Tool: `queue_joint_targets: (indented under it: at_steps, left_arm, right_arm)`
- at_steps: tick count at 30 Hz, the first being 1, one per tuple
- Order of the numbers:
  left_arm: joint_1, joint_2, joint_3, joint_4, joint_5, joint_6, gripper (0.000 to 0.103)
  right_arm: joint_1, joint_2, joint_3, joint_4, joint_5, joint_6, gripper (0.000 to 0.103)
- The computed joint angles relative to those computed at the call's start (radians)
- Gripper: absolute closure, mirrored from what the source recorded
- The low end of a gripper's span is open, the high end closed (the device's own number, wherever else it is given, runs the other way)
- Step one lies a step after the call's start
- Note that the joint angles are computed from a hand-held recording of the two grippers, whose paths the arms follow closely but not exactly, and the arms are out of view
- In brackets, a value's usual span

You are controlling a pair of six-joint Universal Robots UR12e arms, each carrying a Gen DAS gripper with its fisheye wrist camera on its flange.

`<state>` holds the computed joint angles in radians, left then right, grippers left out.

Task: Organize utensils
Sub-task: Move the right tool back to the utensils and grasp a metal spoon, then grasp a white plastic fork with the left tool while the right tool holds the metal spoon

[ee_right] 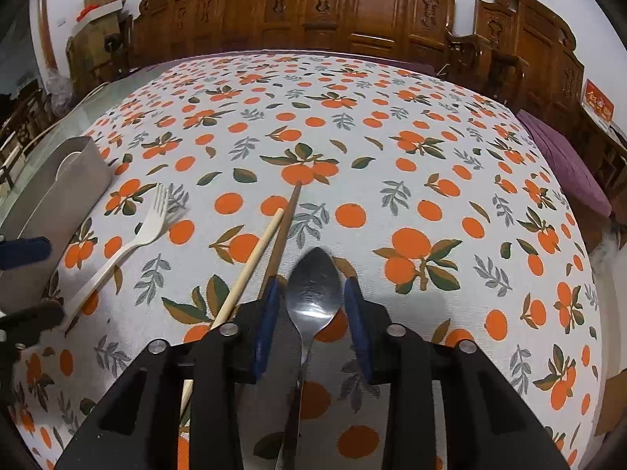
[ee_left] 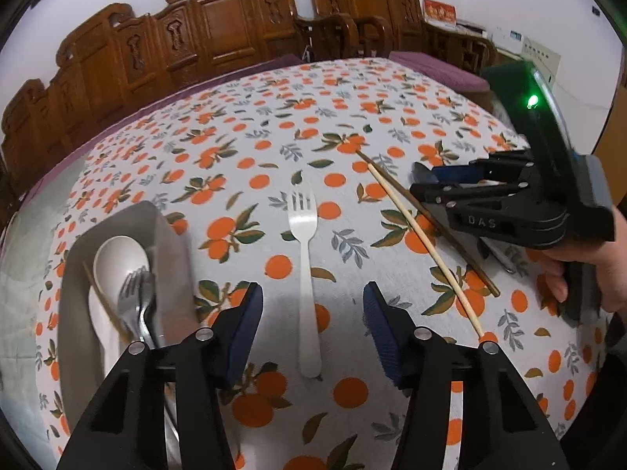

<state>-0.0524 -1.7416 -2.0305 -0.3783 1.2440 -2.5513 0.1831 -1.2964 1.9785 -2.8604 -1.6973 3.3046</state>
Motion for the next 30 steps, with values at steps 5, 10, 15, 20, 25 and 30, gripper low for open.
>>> queue_joint_targets:
  at_steps: [5,10,15,20,25,30]
  left_arm:
    - [-0.016,-0.020,0.016,-0.014,0.038,-0.008,0.057]
    - [-0.020,-0.034,0.030,-0.032,0.051,-0.015,0.059]
    - [-0.020,-0.047,0.044,-0.051,0.061,-0.020,0.067]
    - [-0.020,-0.062,0.060,-0.076,0.063,-0.040,0.075]
    - [-0.013,-0.067,0.067,-0.093,0.036,-0.048,0.079]
    - [-0.008,-0.059,0.060,-0.094,0.013,-0.030,0.095]
  right_arm:
    - [-0.001,-0.004,-0.001,0.013,0.003,0.004,0.073]
    - [-0.002,-0.007,0.001,0.013,-0.001,0.012,0.073]
    - [0.002,-0.013,0.005,-0.013,-0.006,0.010,0.073]
    - [0.004,-0.024,0.013,-0.050,-0.003,0.006,0.072]
    - [0.013,-0.038,0.026,-0.086,-0.002,0.000,0.072]
    - [0.026,-0.054,0.038,-0.120,-0.001,-0.003,0.072]
